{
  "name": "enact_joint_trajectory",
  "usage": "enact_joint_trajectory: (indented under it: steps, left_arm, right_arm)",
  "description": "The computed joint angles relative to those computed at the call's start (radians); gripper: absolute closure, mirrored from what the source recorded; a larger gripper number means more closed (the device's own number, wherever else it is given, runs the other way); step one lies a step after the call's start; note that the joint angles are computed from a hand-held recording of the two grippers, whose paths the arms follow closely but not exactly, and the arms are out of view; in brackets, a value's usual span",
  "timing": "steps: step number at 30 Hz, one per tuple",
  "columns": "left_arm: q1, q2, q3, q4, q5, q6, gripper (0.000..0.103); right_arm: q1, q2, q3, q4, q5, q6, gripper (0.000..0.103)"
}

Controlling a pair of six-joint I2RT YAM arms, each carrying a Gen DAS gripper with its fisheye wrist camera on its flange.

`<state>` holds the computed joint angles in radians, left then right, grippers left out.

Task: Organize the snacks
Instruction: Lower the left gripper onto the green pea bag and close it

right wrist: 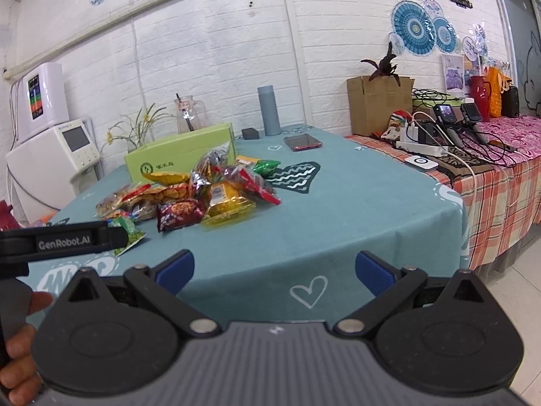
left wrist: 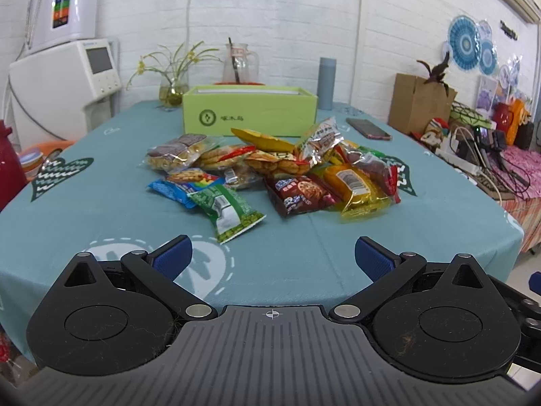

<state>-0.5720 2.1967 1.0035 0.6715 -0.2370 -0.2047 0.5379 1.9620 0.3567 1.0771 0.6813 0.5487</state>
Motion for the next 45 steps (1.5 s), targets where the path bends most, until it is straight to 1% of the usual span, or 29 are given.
enact_joint_trajectory:
  steps: [6, 8, 10, 13, 16, 21, 24, 26, 31, 34, 36, 38, 39, 40, 43, 45]
  left_arm:
    - [0.008, 0.031, 0.092, -0.092, 0.016, 0.011, 0.011]
    - [0.024, 0.027, 0.096, -0.087, 0.021, 0.019, 0.011]
    - [0.048, 0.019, 0.104, -0.089, 0.02, 0.026, 0.011]
    - [0.093, 0.008, 0.123, -0.097, 0.035, 0.02, 0.011]
    - [0.141, 0.011, 0.164, -0.135, 0.074, 0.007, 0.011]
    - [0.215, 0.036, 0.286, -0.264, 0.142, -0.009, 0.012]
    - [0.269, 0.04, 0.317, -0.308, 0.179, -0.011, 0.012]
    - [0.305, 0.047, 0.344, -0.351, 0.199, -0.024, 0.012]
    - [0.371, 0.101, 0.472, -0.476, 0.291, -0.073, 0.012]
    - [0.382, 0.159, 0.575, -0.538, 0.319, -0.048, 0.012]
    - [0.379, 0.204, 0.649, -0.587, 0.349, -0.021, 0.012]
    - [0.377, 0.248, 0.725, -0.654, 0.396, 0.001, 0.018]
    - [0.378, 0.264, 0.753, -0.687, 0.425, 0.015, 0.023]
    - [0.379, 0.274, 0.769, -0.711, 0.45, 0.028, 0.025]
    - [0.376, 0.284, 0.79, -0.769, 0.488, 0.049, 0.026]
    - [0.374, 0.276, 0.777, -0.78, 0.496, 0.058, 0.026]
  right_arm:
    - [-0.021, 0.03, -0.001, 0.054, -0.031, -0.035, 0.003]
    - [-0.039, 0.045, 0.001, 0.091, -0.069, -0.048, 0.003]
    - [-0.065, 0.041, 0.026, 0.063, -0.13, -0.048, 0.003]
    - [-0.103, 0.034, 0.099, -0.027, -0.211, -0.074, 0.003]
    - [-0.142, 0.039, 0.188, -0.115, -0.291, -0.114, 0.003]
    - [-0.198, 0.075, 0.358, -0.263, -0.399, -0.172, 0.003]
    - [-0.216, 0.126, 0.461, -0.301, -0.535, -0.185, 0.003]
    - [-0.202, 0.177, 0.564, -0.362, -0.629, -0.215, 0.003]
    - [-0.143, 0.332, 0.884, -0.577, -0.755, -0.37, 0.003]
    - [-0.132, 0.416, 1.041, -0.666, -0.745, -0.439, 0.003]
    - [-0.142, 0.477, 1.145, -0.74, -0.757, -0.451, 0.003]
    - [-0.15, 0.526, 1.234, -0.821, -0.781, -0.444, 0.003]
    - [-0.154, 0.552, 1.276, -0.861, -0.794, -0.447, 0.003]
    - [-0.155, 0.572, 1.308, -0.893, -0.803, -0.451, 0.003]
    - [-0.149, 0.579, 1.32, -0.906, -0.79, -0.487, 0.002]
    - [-0.154, 0.586, 1.311, -0.874, -0.793, -0.497, 0.002]
